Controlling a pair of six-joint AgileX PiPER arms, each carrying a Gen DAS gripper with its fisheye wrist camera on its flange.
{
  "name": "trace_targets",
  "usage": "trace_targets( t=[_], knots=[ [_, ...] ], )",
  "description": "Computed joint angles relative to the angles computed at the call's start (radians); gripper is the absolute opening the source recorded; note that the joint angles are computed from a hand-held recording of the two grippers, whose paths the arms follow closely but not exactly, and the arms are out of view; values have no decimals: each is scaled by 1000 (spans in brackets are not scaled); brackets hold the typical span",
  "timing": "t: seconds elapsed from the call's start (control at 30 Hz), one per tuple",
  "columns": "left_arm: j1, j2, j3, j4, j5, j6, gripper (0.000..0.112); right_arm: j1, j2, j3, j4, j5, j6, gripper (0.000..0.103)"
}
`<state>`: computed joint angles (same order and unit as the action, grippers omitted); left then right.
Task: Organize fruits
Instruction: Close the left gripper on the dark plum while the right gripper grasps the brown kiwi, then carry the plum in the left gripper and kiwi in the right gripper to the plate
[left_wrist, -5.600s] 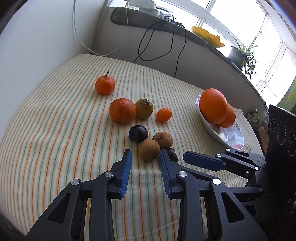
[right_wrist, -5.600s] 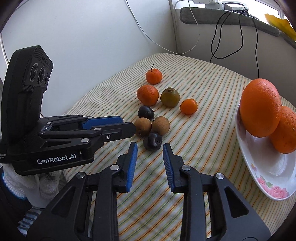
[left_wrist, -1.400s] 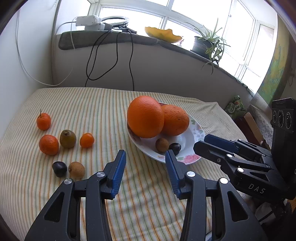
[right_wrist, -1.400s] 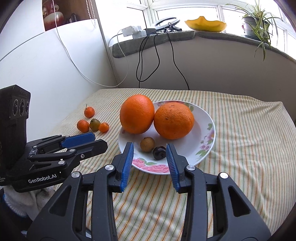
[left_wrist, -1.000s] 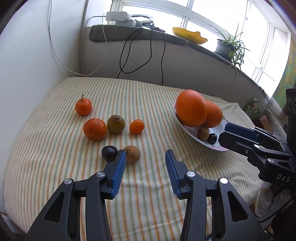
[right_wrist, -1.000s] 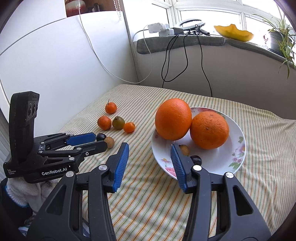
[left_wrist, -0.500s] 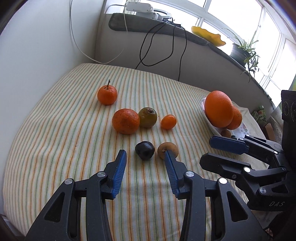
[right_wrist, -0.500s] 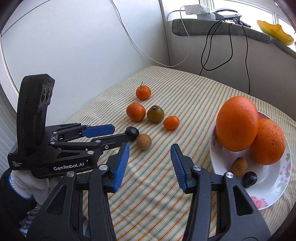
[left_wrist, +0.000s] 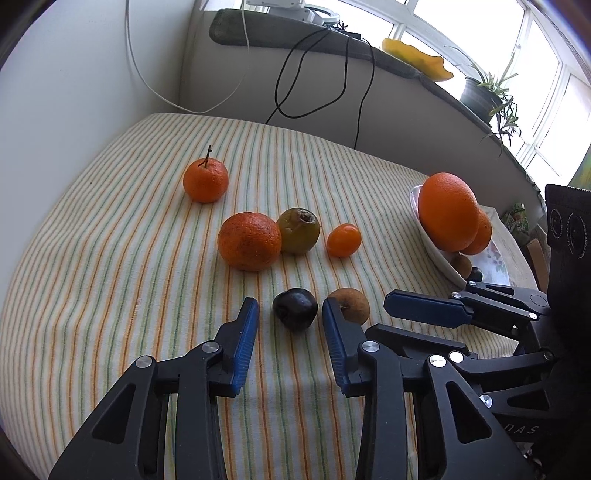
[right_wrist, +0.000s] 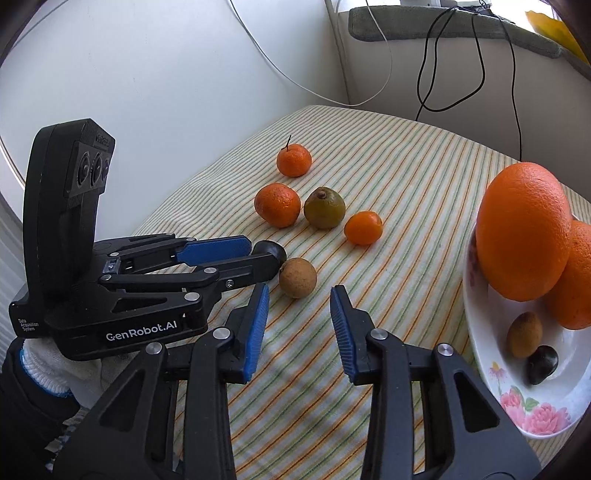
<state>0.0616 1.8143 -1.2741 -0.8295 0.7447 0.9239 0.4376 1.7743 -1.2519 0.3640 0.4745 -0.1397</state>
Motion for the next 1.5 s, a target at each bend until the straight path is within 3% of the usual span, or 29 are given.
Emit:
trace_targets(
  t=[0.27, 0.43, 0.57, 0.83, 1.5],
  knots=[
    [7, 17, -28, -4, 31, 10, 23, 13, 54, -58, -86, 16, 58, 34],
    [15, 18, -26, -18, 35, 12, 23, 8, 85, -98, -78, 33, 41, 34],
    [22, 14, -19, -22, 34, 21, 22, 7, 101, -119, -42, 47, -9, 24],
    [32, -4, -5, -23, 24, 20, 22, 13, 109, -124, -48, 30, 1, 23],
    [-10, -101, 59, -75, 24, 52, 22, -18, -147, 129, -40, -69, 24, 23]
  ],
)
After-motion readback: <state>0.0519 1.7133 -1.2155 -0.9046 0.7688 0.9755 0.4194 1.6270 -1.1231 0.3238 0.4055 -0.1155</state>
